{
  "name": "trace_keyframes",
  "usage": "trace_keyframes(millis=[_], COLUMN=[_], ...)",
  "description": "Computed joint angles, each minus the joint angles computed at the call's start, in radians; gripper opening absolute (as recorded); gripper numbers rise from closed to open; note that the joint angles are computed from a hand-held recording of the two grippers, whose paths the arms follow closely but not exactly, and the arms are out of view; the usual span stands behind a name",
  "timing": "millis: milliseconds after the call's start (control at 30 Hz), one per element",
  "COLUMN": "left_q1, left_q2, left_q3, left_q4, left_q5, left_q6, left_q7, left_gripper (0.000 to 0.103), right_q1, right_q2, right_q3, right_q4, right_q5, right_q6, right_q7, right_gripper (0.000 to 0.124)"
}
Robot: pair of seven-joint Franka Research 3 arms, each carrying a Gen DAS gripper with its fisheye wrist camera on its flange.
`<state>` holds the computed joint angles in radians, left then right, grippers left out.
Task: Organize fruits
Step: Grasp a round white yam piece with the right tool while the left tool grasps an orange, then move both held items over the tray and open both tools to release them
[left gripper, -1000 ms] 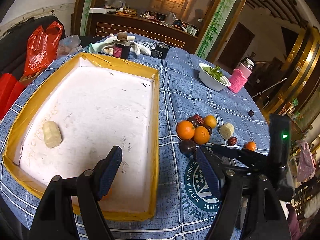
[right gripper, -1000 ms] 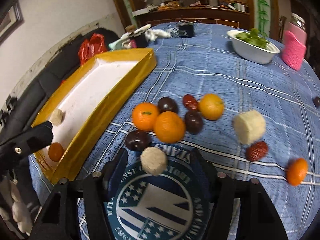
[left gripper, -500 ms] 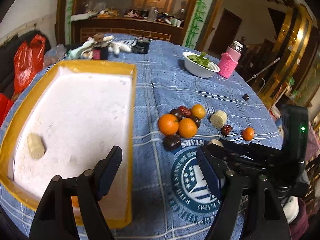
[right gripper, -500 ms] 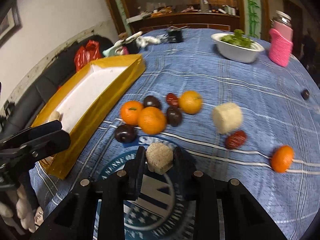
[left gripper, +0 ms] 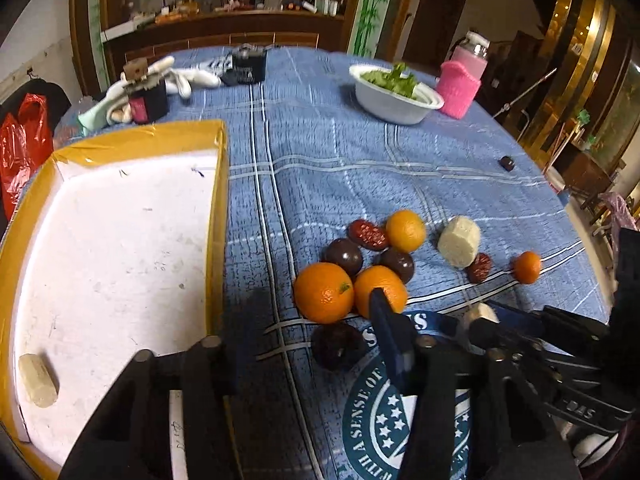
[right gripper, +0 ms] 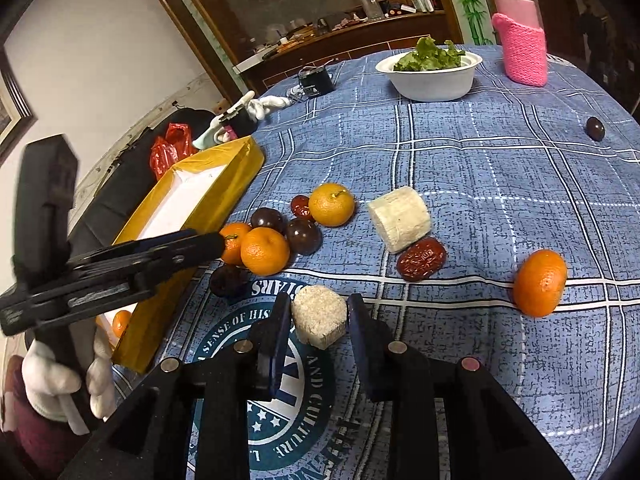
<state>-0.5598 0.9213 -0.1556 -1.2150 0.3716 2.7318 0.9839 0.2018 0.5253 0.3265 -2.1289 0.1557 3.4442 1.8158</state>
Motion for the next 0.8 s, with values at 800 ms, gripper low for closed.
trace_keyframes(millis=[800], left_q1=[-0.02], left_q2=[0.066], left_q3=[0.017], left_q4=[0.113], left_q5=[-0.005], left_q6=[-0.072], left_q7=[-0.019], left_gripper=[0.05], right_q1=[-0.03], right_q2=[-0.002], right_q3=[0.034], right_q4=[0.037], right_q5=[-0.056], right_q6=[-0.167], right_q7=[-0.042], right_gripper=[0.041])
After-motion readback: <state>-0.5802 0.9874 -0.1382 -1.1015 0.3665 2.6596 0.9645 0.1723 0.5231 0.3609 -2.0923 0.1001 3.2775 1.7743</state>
